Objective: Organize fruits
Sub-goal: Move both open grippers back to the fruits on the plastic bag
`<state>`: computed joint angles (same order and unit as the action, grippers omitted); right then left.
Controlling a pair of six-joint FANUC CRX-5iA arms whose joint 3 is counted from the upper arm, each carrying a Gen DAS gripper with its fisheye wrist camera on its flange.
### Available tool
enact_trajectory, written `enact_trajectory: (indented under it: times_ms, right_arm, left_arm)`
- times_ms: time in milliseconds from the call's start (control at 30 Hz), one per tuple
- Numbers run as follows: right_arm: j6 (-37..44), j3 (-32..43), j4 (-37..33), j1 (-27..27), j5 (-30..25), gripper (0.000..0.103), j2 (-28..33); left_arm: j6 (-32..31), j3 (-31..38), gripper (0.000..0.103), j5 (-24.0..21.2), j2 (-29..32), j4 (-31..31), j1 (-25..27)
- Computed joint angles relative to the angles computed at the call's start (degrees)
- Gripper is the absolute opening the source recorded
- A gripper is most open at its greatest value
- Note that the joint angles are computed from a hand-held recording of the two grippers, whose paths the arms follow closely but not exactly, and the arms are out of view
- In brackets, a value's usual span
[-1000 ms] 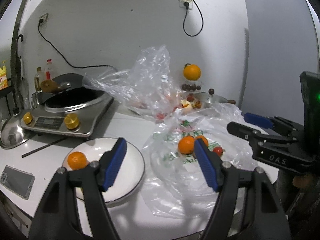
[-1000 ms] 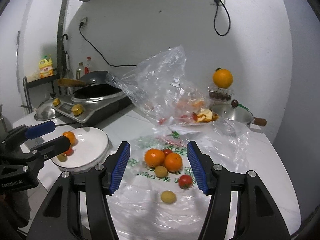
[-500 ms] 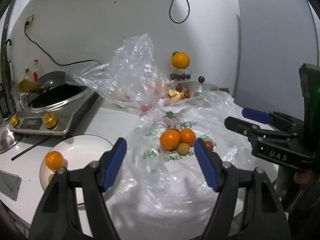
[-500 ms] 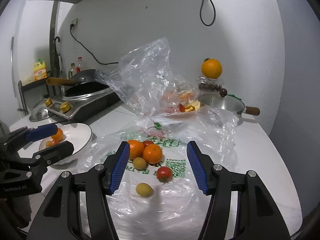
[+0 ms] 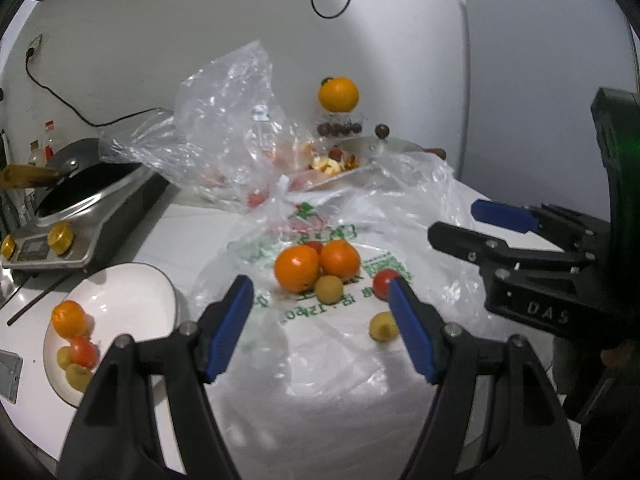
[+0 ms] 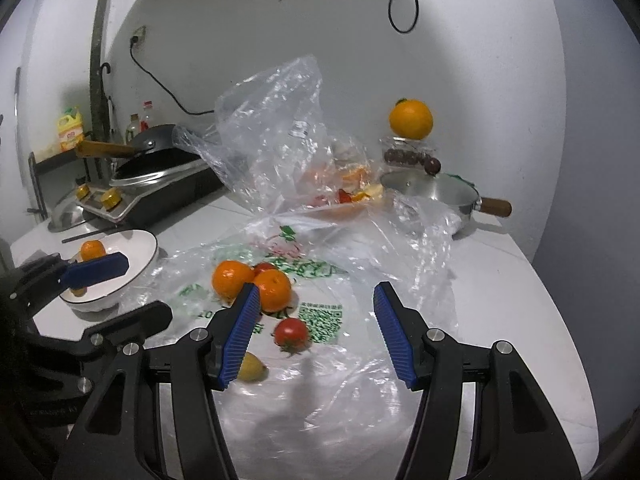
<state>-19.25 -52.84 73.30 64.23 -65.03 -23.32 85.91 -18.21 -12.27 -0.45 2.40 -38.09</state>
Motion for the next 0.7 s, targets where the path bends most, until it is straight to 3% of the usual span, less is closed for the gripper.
enact_trajectory:
  times_ms: [167, 600, 700]
  right_arm:
    - [1.34, -1.54, -0.78, -1.83, 4.08, 0.062, -2.74]
    - [2.48, -4.21, -0.66, -4.53, 7.89, 0.062, -7.1]
    - [2.69, -4.79, -0.4, -5.45, 9.25, 0.062, -7.79]
  left_arm:
    - [6.76, 5.59, 0.071, -5.84, 3.16, -7.65, -1.99]
    - [7.82, 14.36, 0.07, -16.62, 10.08, -10.31, -5.02]
    - [6.03, 14.99, 0.059, -17.82, 11.05, -8.39, -4.9]
